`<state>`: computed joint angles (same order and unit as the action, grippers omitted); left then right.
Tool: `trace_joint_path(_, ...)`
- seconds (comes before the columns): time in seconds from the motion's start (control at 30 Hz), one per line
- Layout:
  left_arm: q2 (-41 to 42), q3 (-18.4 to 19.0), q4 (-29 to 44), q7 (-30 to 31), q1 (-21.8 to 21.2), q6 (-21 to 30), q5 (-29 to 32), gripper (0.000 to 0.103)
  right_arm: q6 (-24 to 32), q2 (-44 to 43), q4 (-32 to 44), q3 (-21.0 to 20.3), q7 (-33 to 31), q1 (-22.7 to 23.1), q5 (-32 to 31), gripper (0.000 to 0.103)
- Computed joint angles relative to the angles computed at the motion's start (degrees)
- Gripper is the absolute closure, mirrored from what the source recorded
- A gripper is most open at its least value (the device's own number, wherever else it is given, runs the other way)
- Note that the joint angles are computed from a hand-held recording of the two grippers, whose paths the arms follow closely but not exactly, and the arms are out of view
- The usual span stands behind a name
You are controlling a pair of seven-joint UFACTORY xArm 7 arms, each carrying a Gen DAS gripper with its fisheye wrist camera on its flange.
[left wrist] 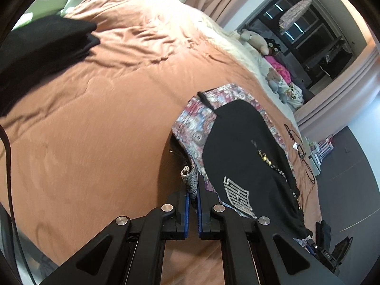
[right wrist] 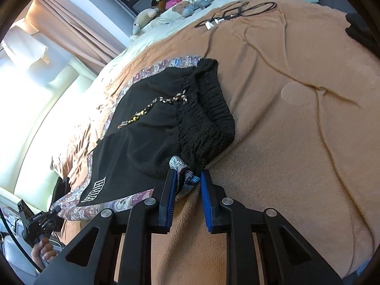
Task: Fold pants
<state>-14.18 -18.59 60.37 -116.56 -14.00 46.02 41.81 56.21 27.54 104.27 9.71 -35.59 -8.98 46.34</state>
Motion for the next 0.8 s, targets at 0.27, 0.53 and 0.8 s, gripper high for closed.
trace_joint_path(0.27,0.8,0.7,2.4,2.9,0.2,1.2,-0.1,0.098,3.7,2.0,3.1,0.2,1.0,-1.0,0.7,0.099)
trace_joint_path(0.53,0.0,0.6,-0.3,0.8,0.0,0.7,-1.9,0.098,10.1,7.6,7.6,1.8,4.3,-2.5,2.9,0.055)
trace_joint_path(0.8,-0.2,0.3,-1.0,0.0,-0.1,0.8,-2.4,0.098,14.1,16.4,18.0,2.1,13.0,-1.6,-1.3,0.053)
